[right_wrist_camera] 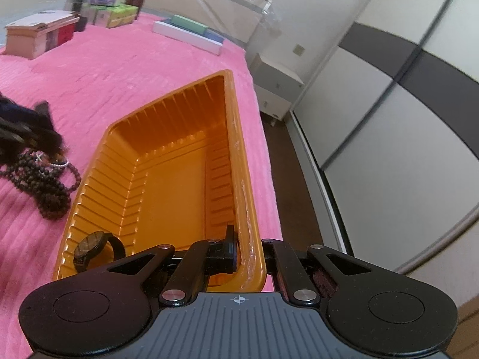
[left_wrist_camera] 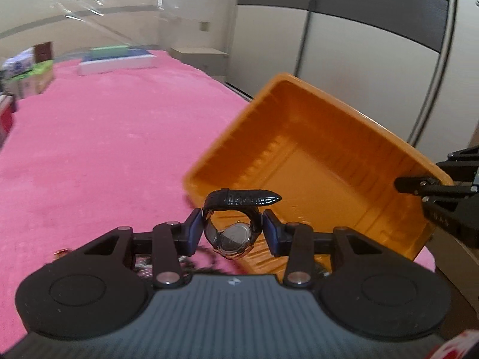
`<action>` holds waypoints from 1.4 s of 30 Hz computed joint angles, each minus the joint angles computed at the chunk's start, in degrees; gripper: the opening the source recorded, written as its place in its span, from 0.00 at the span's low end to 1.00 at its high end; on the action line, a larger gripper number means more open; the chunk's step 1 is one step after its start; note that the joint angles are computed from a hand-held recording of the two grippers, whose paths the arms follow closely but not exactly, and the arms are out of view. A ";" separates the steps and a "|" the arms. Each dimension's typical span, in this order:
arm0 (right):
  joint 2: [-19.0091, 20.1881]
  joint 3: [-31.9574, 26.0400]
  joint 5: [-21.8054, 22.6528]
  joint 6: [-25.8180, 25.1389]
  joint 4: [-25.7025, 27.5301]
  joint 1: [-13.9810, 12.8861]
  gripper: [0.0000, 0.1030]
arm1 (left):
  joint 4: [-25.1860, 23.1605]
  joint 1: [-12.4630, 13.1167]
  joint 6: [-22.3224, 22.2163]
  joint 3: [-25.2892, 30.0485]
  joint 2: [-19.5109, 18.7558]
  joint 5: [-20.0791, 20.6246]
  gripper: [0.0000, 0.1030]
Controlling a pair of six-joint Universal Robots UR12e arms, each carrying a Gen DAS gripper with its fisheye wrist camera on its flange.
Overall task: Organize jewelry
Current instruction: 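Grasp the second black leather watch and drop it into the tray with the left gripper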
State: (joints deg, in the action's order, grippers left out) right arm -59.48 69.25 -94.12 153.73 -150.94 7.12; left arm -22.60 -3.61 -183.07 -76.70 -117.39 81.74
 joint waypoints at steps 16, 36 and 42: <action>-0.20 -0.93 0.10 3.82 3.40 -0.43 0.04 | -5.77 -0.54 1.39 7.20 -5.39 -4.70 0.43; -0.32 -1.36 1.54 1.53 6.19 -0.87 0.05 | 2.83 3.55 -2.56 -9.95 5.24 11.44 0.53; -0.44 -1.12 1.89 1.86 6.26 -1.03 0.05 | 3.49 4.36 -4.17 -14.40 7.09 14.68 0.53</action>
State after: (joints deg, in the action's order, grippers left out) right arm -59.92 68.12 -92.23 155.59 -144.68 6.09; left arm -19.10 0.75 -187.25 -91.10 -110.30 96.43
